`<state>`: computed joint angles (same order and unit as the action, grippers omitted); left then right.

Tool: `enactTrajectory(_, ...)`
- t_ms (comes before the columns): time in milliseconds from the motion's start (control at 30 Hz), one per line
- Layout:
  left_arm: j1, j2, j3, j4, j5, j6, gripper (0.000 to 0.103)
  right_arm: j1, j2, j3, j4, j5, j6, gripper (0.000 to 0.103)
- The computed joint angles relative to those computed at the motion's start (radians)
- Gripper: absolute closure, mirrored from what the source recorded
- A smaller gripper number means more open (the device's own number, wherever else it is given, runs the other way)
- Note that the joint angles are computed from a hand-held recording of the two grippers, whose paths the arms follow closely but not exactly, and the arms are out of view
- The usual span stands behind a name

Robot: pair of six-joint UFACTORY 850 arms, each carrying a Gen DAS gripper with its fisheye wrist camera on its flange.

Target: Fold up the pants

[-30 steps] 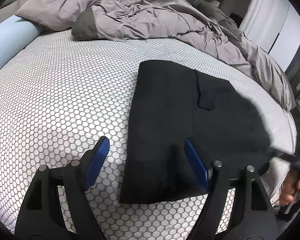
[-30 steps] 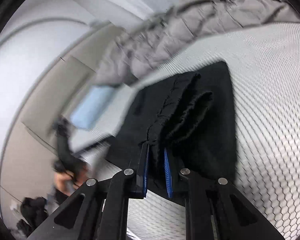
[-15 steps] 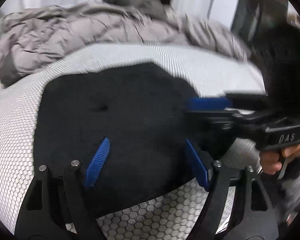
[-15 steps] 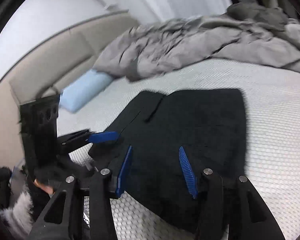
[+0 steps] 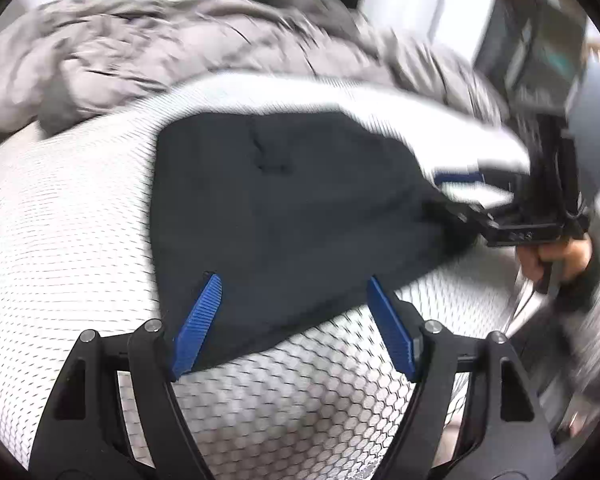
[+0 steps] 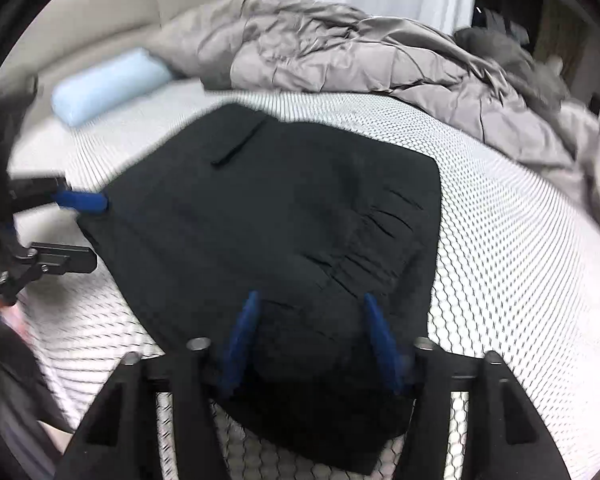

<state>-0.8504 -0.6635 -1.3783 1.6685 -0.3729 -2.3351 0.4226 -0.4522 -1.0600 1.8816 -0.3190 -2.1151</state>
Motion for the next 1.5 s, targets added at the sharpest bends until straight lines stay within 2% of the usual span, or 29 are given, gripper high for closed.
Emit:
enactTrajectory(33, 0.012, 0.019, 0.026, 0.057, -0.018, -0.101, 0.022, -0.034, -0.001, -0.005, -0.040, -0.057, 0.075, 0.025)
enactTrajectory(67, 0.023, 0.029, 0.045, 0.072, -0.047, -0.182, 0.022, -0.049, -0.013, -0.019, -0.056, -0.087, 0.129, 0.023)
enactTrajectory(100, 0.038, 0.024, 0.051, 0.045, -0.079, -0.223, 0.022, -0.073, -0.022, -0.030, -0.106, -0.121, 0.222, 0.023)
enactTrajectory(167, 0.056, 0.001, 0.034, -0.125, -0.112, -0.197, 0.023, -0.105, -0.070, -0.078, -0.222, -0.152, 0.409, 0.023)
enactTrajectory(200, 0.070, -0.009, 0.026, -0.184, -0.088, -0.190, 0.030, -0.118, -0.096, -0.104, -0.287, -0.166, 0.510, 0.023)
enactTrajectory(233, 0.089, -0.017, 0.023, -0.202, -0.037, -0.216, 0.043, -0.129, -0.114, -0.123, -0.335, -0.193, 0.583, 0.023)
enactTrajectory(300, 0.108, -0.030, 0.014, -0.143, 0.030, -0.302, 0.049, -0.156, -0.154, -0.151, -0.372, -0.286, 0.677, 0.023)
enactTrajectory(333, 0.111, -0.036, 0.000, -0.121, 0.055, -0.294, 0.057, -0.167, -0.177, -0.169, -0.375, -0.334, 0.717, 0.024)
enactTrajectory(367, 0.110, -0.042, -0.012, -0.140, 0.068, -0.245, 0.057, -0.171, -0.188, -0.179, -0.373, -0.360, 0.734, 0.026)
enactTrajectory(433, 0.091, -0.059, -0.044, -0.252, 0.034, -0.074, 0.056, -0.179, -0.194, -0.180, -0.349, -0.400, 0.743, 0.050)
enactTrajectory(467, 0.087, -0.058, -0.047, -0.277, 0.050, -0.036, 0.056, -0.184, -0.195, -0.180, -0.338, -0.406, 0.743, 0.052)
enactTrajectory(533, 0.077, -0.051, -0.042, -0.276, 0.100, -0.021, 0.057, -0.195, -0.179, -0.165, -0.302, -0.374, 0.715, 0.054)
enactTrajectory(567, 0.065, -0.051, -0.046, -0.310, 0.103, 0.041, 0.056, -0.189, -0.177, -0.170, -0.294, -0.338, 0.707, 0.054)
enactTrajectory(633, 0.031, -0.059, -0.069, -0.405, 0.037, 0.156, 0.056, -0.179, -0.151, -0.158, -0.285, -0.253, 0.673, 0.054)
enactTrajectory(667, 0.023, -0.056, -0.071, -0.416, 0.007, 0.164, 0.056, -0.178, -0.141, -0.151, -0.273, -0.226, 0.655, 0.054)
enactTrajectory(700, 0.013, -0.049, -0.067, -0.401, -0.031, 0.140, 0.056, -0.171, -0.113, -0.129, -0.226, -0.182, 0.595, 0.054)
enactTrajectory(800, -0.018, -0.044, -0.074, -0.317, -0.128, 0.086, 0.055, -0.149, -0.041, -0.066, -0.051, -0.131, 0.330, 0.054)
enactTrajectory(833, -0.022, -0.044, -0.077, -0.297, -0.142, 0.090, 0.048, -0.134, -0.018, -0.045, -0.008, -0.128, 0.240, 0.054)
enactTrajectory(900, -0.023, -0.065, -0.125, -0.359, -0.157, 0.216, 0.043, -0.108, -0.002, -0.030, -0.009, -0.143, 0.175, 0.053)
enactTrajectory(967, -0.032, -0.094, -0.191, -0.476, -0.209, 0.414, 0.043, -0.068, -0.021, -0.048, -0.082, -0.138, 0.214, 0.053)
enactTrajectory(1067, -0.023, -0.163, -0.314, -0.644, -0.294, 0.582, 0.042, -0.004, -0.055, -0.074, -0.123, -0.054, 0.219, 0.053)
enactTrajectory(1100, -0.018, -0.160, -0.302, -0.686, -0.295, 0.572, 0.042, 0.015, -0.073, -0.092, -0.157, -0.026, 0.245, 0.053)
enactTrajectory(1167, -0.015, -0.143, -0.255, -0.674, -0.277, 0.491, 0.042, 0.035, -0.090, -0.099, -0.147, 0.019, 0.205, 0.052)
enactTrajectory(1200, -0.010, -0.143, -0.250, -0.644, -0.277, 0.455, 0.042, 0.049, -0.093, -0.097, -0.088, 0.057, 0.123, 0.052)
enactTrajectory(1333, -0.053, -0.084, -0.166, -0.428, -0.344, 0.274, 0.042, 0.060, -0.059, -0.054, 0.121, 0.127, -0.142, 0.052)
enactTrajectory(1400, -0.074, -0.081, -0.162, -0.371, -0.367, 0.262, 0.040, 0.052, -0.038, -0.032, 0.176, 0.136, -0.219, 0.052)
enactTrajectory(1500, -0.087, -0.096, -0.191, -0.307, -0.334, 0.277, 0.039, 0.033, -0.011, -0.003, 0.203, 0.112, -0.242, 0.052)
